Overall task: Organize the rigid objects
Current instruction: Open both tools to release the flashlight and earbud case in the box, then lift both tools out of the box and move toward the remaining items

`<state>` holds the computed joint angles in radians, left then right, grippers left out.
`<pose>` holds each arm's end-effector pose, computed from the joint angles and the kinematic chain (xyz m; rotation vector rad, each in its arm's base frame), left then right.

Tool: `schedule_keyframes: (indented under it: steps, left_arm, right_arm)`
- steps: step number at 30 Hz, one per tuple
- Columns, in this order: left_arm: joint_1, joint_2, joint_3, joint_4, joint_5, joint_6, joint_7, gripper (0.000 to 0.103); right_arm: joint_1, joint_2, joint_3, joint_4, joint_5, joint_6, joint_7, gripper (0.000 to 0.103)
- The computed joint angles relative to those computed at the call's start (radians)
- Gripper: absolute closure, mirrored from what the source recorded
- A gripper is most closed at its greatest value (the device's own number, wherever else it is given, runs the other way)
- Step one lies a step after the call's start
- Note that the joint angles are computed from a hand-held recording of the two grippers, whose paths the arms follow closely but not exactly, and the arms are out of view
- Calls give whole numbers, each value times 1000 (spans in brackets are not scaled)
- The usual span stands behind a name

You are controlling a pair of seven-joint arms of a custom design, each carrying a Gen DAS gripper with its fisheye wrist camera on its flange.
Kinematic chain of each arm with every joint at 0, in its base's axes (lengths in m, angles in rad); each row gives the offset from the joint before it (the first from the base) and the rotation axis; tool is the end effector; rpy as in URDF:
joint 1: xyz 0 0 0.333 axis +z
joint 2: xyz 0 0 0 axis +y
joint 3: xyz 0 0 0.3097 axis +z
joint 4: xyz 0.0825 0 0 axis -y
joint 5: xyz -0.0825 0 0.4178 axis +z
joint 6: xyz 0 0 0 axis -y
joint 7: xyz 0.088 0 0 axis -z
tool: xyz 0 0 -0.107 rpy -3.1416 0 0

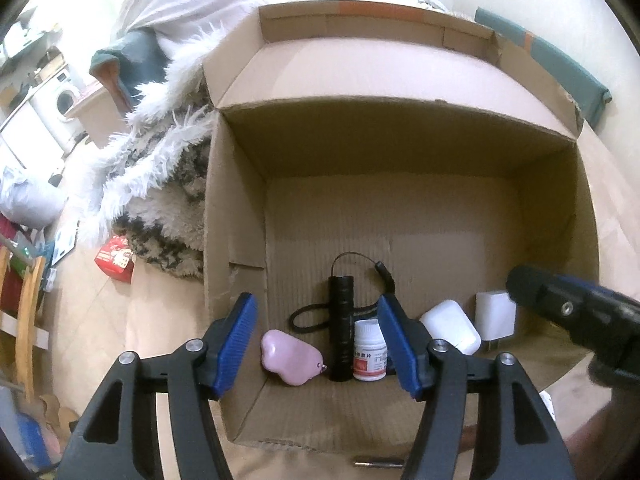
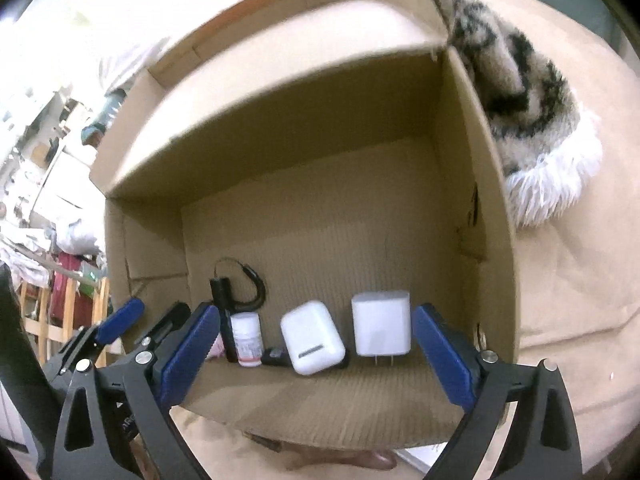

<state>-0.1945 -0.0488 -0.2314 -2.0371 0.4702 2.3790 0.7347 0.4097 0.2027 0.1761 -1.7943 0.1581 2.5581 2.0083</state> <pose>0.5526 -0.2473 0.4872 -1.9972 1.7554 -0.4282 0.5793 0.3724 0.4801 -1.8345 1.7845 -0.0030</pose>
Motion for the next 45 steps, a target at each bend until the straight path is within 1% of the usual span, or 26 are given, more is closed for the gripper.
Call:
schedule_keyframes:
  steps: [6, 8, 11, 13, 15, 17, 20, 23, 27, 31, 33, 35, 37, 43, 45]
  left_arm:
    - [7, -30, -1, -21, -15, 20, -6, 43]
    - [10, -39, -6, -26, -6, 3, -14, 43]
    - [15, -62, -9, -45, -19, 14, -6, 43]
    - [19, -73, -14, -49, -16, 13, 0, 43]
    - [24, -85, -19, -51, -12, 9, -8, 43]
    - [28, -101, -20, -55, -31, 6, -12, 43]
    - [37, -133, -23, -69, -63, 2, -30, 43]
    - [49, -167, -32, -88, -73, 0, -53, 43]
    - [65, -217, -48, -117, -73, -8, -74, 43]
    - [73, -262, -56, -152, -106, -6, -76, 42]
    - [78, -286, -64, -174, -118, -10, -82, 42]
    - [86, -302, -73, -191, -121, -13, -93, 42]
    - [91, -316, -81, -206, -129, -21, -102, 42]
    - [95, -338, -93, -248, -151, -26, -119, 42]
    - [92, -343, -90, -263, -159, -14, -109, 42]
  right_arm:
    - [2, -12, -6, -16, -22, 52, 36, 0]
    - [-1, -23, -7, -32, -22, 69, 40, 0]
    - [-2, -39, -8, -48, -25, 76, 47, 0]
    - [-8, -46, -1, -55, 3, 77, 28, 0]
    - [-18, -59, 8, -71, 59, 87, -11, 0]
    - [-18, -71, 11, -78, 89, 86, -41, 0]
    - [-6, -97, 5, -95, 74, 97, -49, 0]
    - [9, -132, -3, -123, 18, 135, -34, 0]
    - [23, -179, -9, -153, -24, 144, -26, 0]
    - [35, -227, -14, -193, -28, 149, -25, 0]
    - [40, -262, -16, -228, -57, 160, -11, 0]
    - [46, -286, -21, -248, -67, 150, -13, 0]
    - [54, -305, -28, -268, -46, 139, -32, 0]
    - [56, -340, -36, -329, -62, 128, 8, 0]
    - [53, -347, -38, -346, -77, 126, 23, 0]
